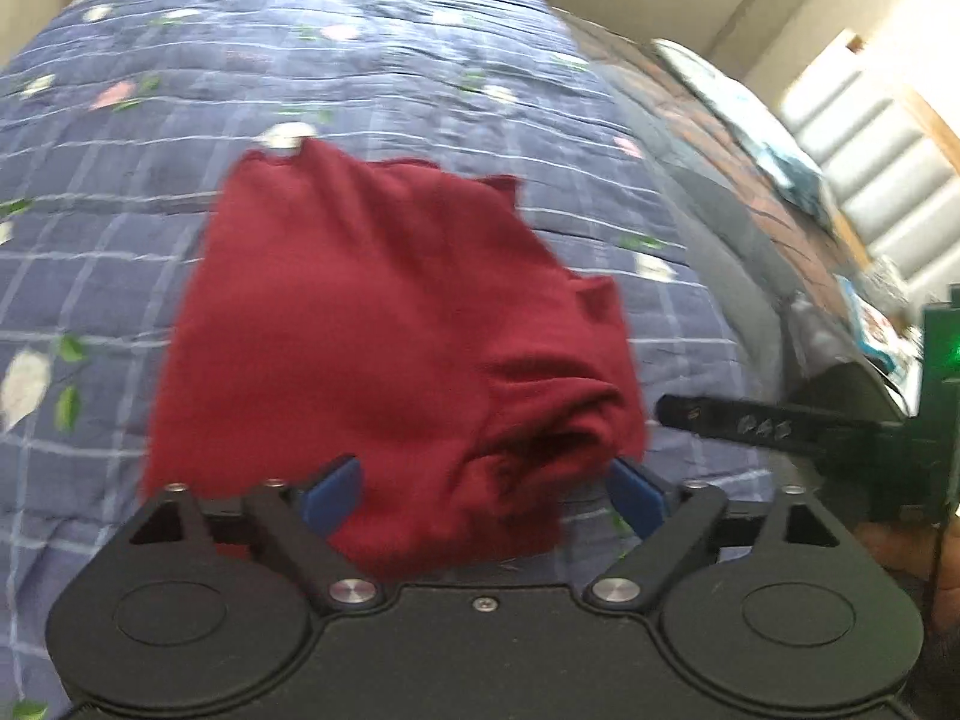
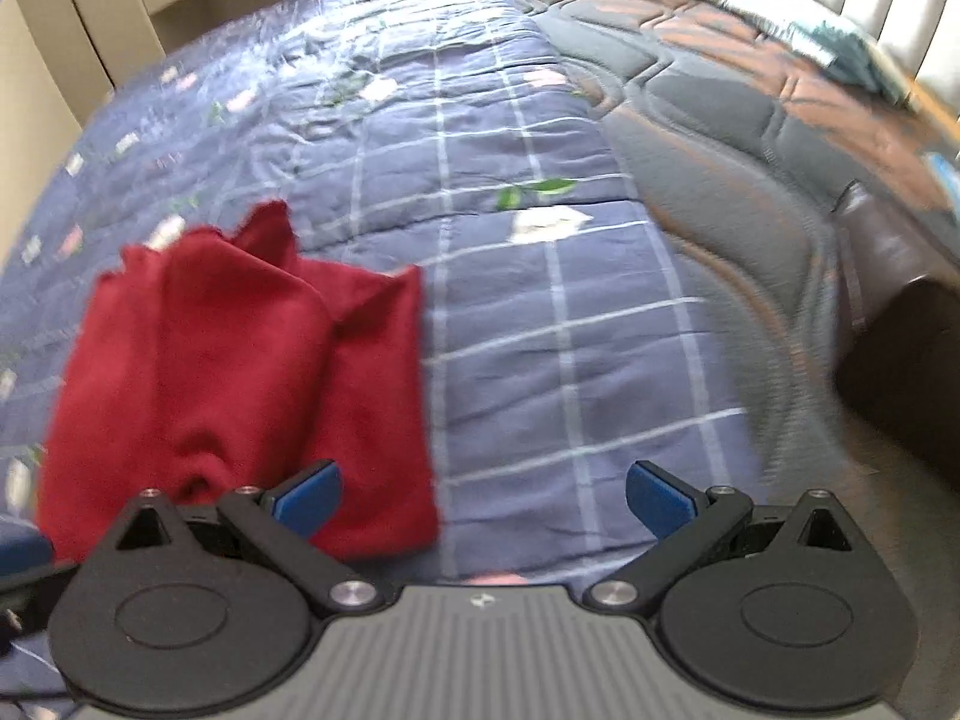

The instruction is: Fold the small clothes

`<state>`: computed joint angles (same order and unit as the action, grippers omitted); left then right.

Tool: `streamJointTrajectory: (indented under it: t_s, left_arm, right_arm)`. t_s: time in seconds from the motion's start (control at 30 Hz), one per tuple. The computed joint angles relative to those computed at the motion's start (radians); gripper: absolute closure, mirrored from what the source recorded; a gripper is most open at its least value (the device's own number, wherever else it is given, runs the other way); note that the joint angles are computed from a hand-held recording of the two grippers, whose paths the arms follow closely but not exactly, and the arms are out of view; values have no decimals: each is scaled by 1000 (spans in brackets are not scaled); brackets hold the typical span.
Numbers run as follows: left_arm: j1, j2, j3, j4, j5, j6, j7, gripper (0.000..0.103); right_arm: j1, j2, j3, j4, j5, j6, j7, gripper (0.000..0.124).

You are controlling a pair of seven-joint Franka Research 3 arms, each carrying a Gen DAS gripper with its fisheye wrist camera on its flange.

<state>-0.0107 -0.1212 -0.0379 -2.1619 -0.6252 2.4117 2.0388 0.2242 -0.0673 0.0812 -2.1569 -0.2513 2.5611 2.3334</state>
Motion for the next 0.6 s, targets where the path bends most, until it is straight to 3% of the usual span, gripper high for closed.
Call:
streamJointTrajectory:
  t_s: [0.17,0.23,0.4,0.6]
  left_arm:
    - [25,-16,4,-34,82,73,-106,4]
    - [35,-11,5,-38,135,97,-169,4]
    - [65,39,-2,-6,317,60,-345,4]
    - [79,74,-7,-10,367,6,-371,4]
  right_arm:
    - [13,36,-12,11,187,112,-70,21]
    - [18,62,-14,36,223,112,-95,21]
    - [40,102,-18,96,205,0,-169,21]
    - [45,68,-22,76,163,-115,-192,21]
